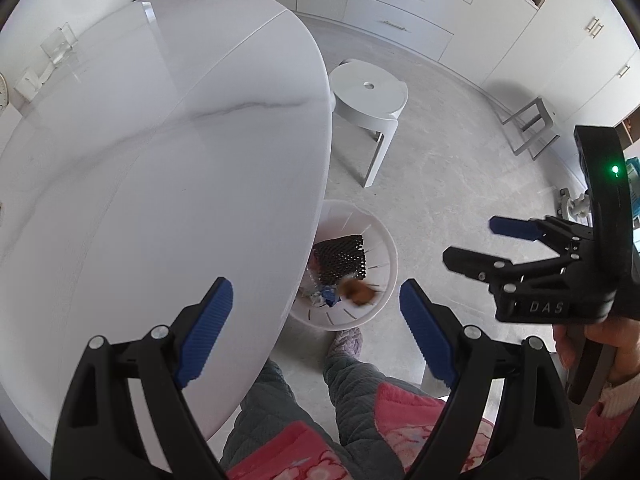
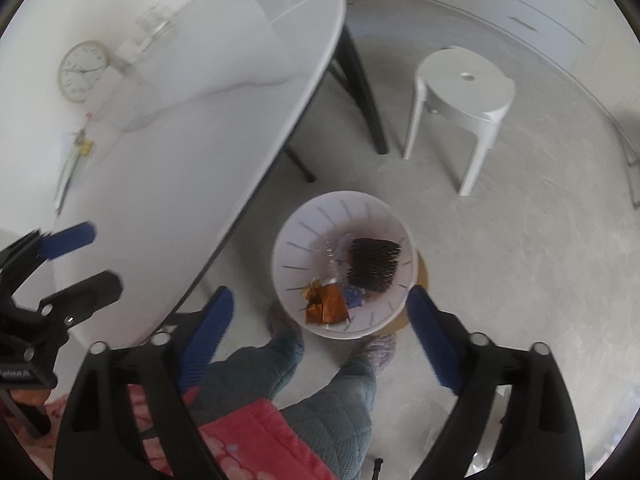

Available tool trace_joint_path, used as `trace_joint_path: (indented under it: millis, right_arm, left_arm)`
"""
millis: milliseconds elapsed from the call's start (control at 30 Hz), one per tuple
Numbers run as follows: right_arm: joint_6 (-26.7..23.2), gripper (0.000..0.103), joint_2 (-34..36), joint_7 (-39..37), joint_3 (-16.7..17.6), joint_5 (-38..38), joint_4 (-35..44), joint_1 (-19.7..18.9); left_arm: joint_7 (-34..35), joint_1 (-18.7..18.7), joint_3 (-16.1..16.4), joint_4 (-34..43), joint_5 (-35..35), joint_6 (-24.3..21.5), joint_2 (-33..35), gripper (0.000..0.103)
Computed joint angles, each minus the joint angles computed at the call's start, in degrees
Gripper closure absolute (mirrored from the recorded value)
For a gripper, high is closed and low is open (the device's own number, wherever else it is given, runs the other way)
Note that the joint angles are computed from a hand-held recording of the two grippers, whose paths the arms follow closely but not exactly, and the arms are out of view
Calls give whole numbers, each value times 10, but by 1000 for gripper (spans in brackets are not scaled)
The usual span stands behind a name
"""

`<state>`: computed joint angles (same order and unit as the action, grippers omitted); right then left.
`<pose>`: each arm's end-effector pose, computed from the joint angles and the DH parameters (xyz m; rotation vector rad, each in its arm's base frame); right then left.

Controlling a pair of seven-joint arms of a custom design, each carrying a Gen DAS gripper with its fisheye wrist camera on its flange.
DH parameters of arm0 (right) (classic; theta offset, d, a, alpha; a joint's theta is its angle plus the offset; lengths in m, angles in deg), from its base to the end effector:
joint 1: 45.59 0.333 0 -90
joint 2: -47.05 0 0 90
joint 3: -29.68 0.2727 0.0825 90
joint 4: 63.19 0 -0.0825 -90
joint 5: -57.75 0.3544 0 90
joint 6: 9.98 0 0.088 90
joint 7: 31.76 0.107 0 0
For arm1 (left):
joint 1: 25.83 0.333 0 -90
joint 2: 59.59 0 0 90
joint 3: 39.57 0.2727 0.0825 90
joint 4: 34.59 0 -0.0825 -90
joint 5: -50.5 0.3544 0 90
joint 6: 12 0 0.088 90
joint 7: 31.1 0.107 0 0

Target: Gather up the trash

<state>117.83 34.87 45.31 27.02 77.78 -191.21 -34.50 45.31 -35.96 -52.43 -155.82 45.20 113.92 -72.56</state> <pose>0.4804 0.0811 0.4520 -2.1365 1.7721 0.0809 0.4558 -0.2033 0.5063 -1.9888 2.2505 -0.4321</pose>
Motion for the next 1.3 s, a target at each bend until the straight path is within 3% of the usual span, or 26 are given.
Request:
trace_joint_path:
  millis: [167,500,700,900,1133,1300]
  right_arm:
    - [16,3,-16,28,7,-34,-4,-2]
    - [38,3,-31,81,18,-87,26,10]
    - [54,3,-20,70,27,-79,99,43]
    - [79,3,26,29,50,-61,233,79]
    - [114,3,95,43,74,-75,381,90]
    - [136,2,108,44,82,-72,418,91]
  left_arm:
    - [-3,0,0,-2,0,2,-3,21]
    - [-49,17,-3,-13,27,19,-37,21]
    - [-97,54,-3,-10,90,38,-91,17]
    - [-147,114,-3,19,156,48,-136,11]
    - [-189,182,-7,69,234,44,-165,8]
    - [-218,208,-4,70,252,38,-186,8]
